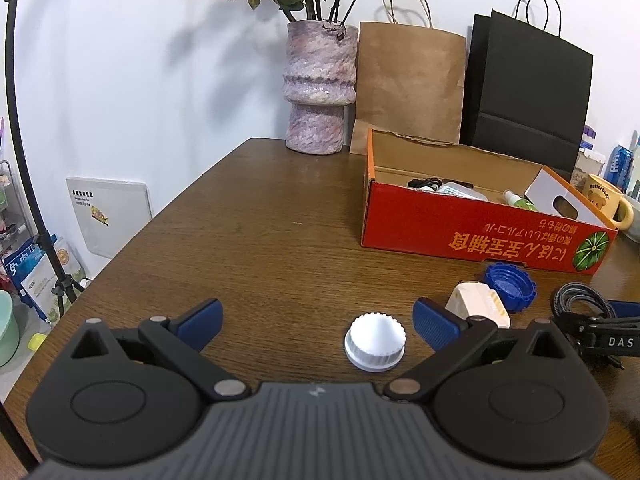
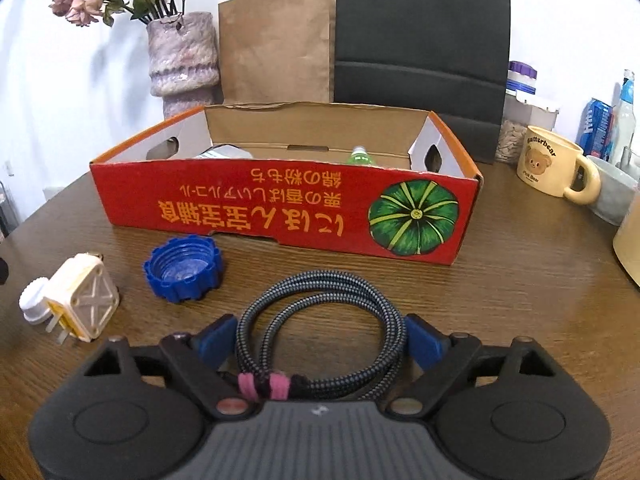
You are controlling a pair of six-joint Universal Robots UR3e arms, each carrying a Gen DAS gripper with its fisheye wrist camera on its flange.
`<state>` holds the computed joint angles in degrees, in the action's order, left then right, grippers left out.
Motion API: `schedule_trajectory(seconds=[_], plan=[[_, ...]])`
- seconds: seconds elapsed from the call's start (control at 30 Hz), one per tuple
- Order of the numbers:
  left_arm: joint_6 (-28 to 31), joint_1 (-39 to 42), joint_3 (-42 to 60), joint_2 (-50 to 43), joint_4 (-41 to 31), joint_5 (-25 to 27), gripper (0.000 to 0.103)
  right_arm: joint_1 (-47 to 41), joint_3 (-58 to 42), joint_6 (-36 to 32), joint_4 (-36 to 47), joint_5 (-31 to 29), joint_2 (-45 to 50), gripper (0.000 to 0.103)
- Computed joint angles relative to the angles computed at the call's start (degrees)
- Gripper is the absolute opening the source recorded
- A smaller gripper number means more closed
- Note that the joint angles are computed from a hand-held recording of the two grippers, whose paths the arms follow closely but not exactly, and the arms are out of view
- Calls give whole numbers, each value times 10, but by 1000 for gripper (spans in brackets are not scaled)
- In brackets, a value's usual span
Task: Organize rigid objects
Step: 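Close the right gripper on the braided cable with the pink tie, then close the left gripper on the second white screw cap while the right gripper holds the cable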
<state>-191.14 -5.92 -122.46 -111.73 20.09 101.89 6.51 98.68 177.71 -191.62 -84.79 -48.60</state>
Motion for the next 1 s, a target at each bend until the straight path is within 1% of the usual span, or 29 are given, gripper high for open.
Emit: schedule_trajectory(seconds=[0.1, 0.23, 0.47, 0.7, 0.87, 1.0], plan=[[0, 0, -1, 0, 2, 1, 103, 0, 21, 2, -27, -8, -7, 87], [-1, -1, -3, 0, 4, 4, 103, -6, 72, 3, -79, -6, -29, 87], [-2, -6, 1, -2, -5, 11, 103, -30, 171, 5, -170, 14, -75, 87], [20, -11, 12, -10, -25, 0, 103, -47, 247, 9, -242, 25, -98, 87], [30, -23, 42, -33, -56, 8, 103, -55, 272, 10, -267, 34, -104, 87], [26, -31, 77, -56, -91, 22, 103, -53, 276, 4, -272, 38, -103, 87]])
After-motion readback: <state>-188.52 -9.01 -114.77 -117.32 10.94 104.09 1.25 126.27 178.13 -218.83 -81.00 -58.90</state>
